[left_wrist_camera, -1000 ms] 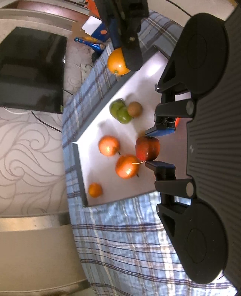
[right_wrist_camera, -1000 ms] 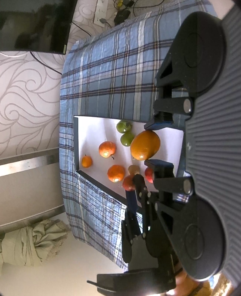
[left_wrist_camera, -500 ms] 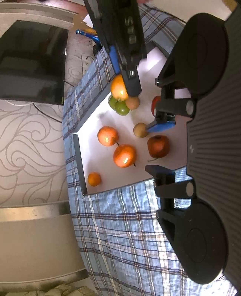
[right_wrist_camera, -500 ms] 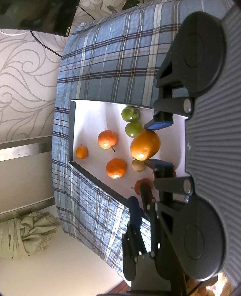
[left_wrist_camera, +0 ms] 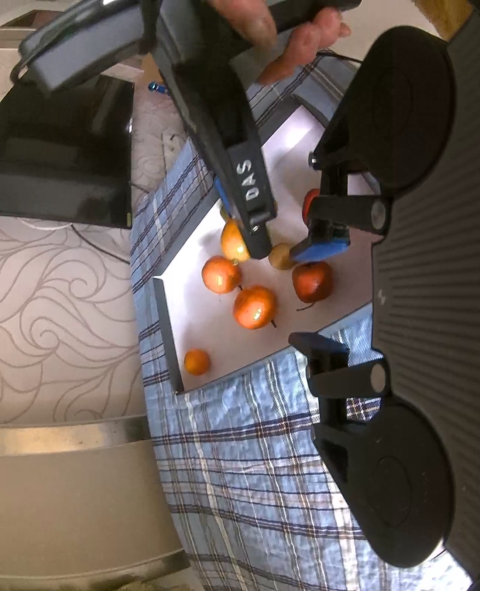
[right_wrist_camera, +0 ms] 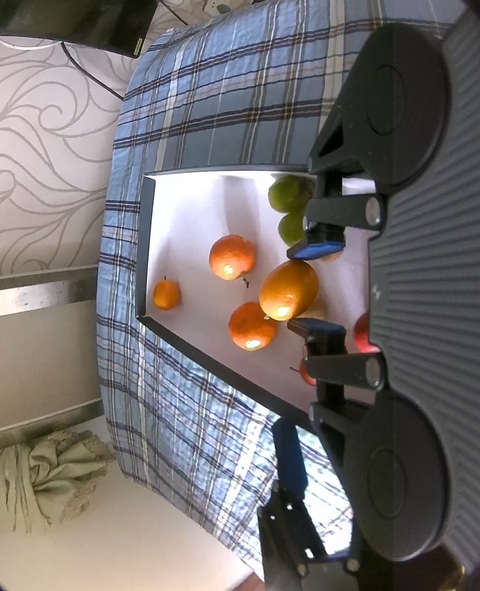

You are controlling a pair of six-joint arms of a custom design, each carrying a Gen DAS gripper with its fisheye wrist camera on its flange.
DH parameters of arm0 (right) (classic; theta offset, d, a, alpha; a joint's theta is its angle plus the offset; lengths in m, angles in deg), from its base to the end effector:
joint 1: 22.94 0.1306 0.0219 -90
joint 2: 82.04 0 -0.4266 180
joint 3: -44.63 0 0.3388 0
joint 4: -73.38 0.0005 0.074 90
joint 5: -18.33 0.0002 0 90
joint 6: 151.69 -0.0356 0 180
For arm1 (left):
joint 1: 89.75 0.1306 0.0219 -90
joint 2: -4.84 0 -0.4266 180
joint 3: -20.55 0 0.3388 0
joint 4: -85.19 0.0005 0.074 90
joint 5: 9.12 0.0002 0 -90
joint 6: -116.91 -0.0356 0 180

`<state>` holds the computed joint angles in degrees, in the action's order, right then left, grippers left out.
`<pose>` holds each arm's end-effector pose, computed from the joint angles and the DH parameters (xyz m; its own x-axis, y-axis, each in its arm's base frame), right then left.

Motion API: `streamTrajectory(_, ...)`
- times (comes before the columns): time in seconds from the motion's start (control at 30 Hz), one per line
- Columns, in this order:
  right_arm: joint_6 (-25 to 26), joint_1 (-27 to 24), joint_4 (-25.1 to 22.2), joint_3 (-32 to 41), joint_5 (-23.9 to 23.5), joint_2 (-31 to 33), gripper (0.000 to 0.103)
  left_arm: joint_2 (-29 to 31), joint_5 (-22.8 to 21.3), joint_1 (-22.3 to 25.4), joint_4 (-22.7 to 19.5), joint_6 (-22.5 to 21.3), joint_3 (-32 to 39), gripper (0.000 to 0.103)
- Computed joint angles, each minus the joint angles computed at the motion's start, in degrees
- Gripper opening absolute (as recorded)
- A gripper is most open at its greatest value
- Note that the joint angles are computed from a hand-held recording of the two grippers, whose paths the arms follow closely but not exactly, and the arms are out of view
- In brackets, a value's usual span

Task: Organize fruits
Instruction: 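Lower the orange into the tray and open the right gripper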

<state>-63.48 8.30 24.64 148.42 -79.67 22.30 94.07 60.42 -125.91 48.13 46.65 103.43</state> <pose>0.4572 0.2825 0.4577 -0.6663 -0.3680 -0.6486 -0.5707 0.8115 0.1258 0.3548 -0.2445 0.4458 -0.6397 0.0756 -0.7649 0.1400 0.9900 -0.0193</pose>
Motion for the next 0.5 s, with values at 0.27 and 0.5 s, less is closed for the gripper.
streamTrajectory(0.27, -4.42, 2.15, -2.85, 3.88, 7.88, 2.87, 0.038, -0.79, 6.8, 2.9, 0.42, -4.82, -0.41, 0.056)
streamTrajectory(0.5, -6.46, 3.7, -5.88, 7.53, 12.81, 5.14, 0.038, -2.44, 10.28, 3.7, 2.86, -9.35, -1.7, 0.084)
